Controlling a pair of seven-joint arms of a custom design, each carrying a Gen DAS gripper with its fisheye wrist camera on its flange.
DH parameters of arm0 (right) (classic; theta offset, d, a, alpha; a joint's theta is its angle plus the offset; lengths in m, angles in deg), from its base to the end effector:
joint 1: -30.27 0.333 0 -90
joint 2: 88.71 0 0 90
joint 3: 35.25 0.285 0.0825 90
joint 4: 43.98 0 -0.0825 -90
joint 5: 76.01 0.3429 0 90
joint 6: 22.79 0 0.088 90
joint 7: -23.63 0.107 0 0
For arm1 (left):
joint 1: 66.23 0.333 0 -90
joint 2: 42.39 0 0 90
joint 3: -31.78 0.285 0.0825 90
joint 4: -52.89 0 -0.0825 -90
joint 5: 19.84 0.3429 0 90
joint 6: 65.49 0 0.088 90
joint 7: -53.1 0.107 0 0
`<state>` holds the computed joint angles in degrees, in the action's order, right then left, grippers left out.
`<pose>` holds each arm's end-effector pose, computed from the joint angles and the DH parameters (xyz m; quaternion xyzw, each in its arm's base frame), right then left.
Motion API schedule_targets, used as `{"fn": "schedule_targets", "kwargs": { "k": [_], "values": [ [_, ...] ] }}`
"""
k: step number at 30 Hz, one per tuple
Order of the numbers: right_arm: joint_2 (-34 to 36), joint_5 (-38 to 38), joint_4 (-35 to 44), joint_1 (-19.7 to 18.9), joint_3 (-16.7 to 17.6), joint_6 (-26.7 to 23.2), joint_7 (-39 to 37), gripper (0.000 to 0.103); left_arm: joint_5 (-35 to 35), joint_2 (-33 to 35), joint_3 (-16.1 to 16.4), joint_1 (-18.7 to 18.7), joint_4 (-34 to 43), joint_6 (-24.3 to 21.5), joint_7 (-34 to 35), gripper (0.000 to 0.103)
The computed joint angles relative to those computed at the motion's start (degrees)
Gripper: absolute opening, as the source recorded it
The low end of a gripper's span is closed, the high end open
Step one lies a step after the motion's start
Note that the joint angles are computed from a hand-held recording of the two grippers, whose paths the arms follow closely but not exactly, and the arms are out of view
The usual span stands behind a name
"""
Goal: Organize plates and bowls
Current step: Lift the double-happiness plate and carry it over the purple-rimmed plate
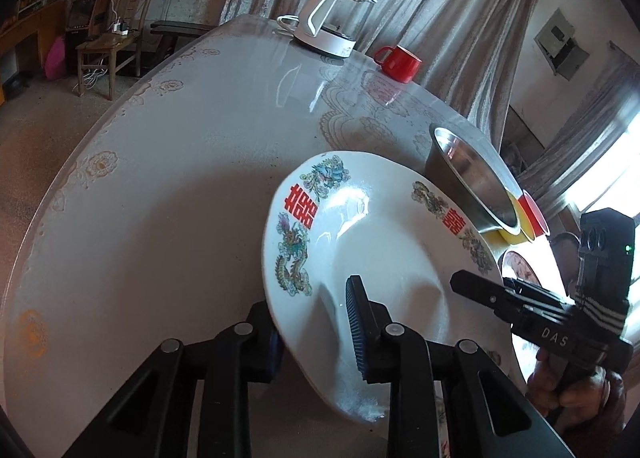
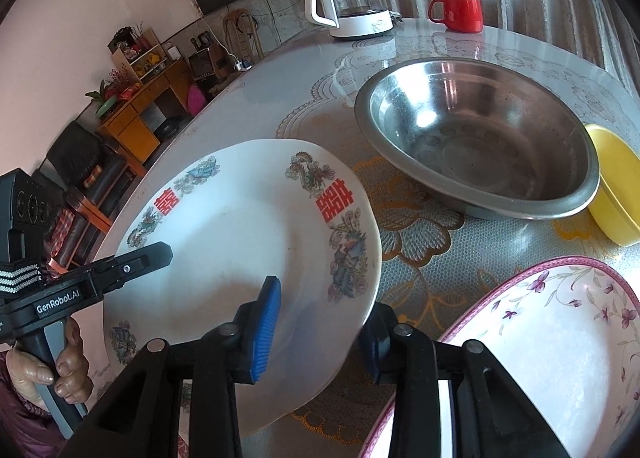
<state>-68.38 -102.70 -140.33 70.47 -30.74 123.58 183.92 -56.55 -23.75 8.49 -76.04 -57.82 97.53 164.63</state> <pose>0.4607 0.4563 0.4414 -0.6272 0.7194 -0.1024 0.2802 0.5389 -0.2913 0.3855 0.5422 -0.7604 0.3575 0.0088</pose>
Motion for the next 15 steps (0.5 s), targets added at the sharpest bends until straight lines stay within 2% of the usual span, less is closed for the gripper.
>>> {"fn": "schedule_targets", "kwargs": {
  "k": [2, 6, 9, 15],
  "values": [
    [-1.21, -0.11, -1.89, -0.16, -0.11, 1.54, 1.06, 0.035, -1.64, -0.68, -1.09, 1.00, -0.91, -0.68, 2.41, 0.026],
    [-2.72, 2.45, -4.93, -1.71, 0.90, 5.40, 0.09, 0.035, -3.08, -0.77, -1.02, 1.03, -1.08, -0.98, 4.47, 0.025],
    [-2.14, 2.05, -3.81, -1.27, 0.72, 3.89, -0.39, 0.035, -1.68, 0.64, 0.49, -0.12, 0.81, -0.66, 2.24, 0.028],
    [0.40, 0.87, 0.10, -0.15, 0.34, 0.54, -1.98, 0.035, -0.67, 2.62, 0.17, -0.09, 2.89, 0.95, -1.05, 0.037]
  ]
}}
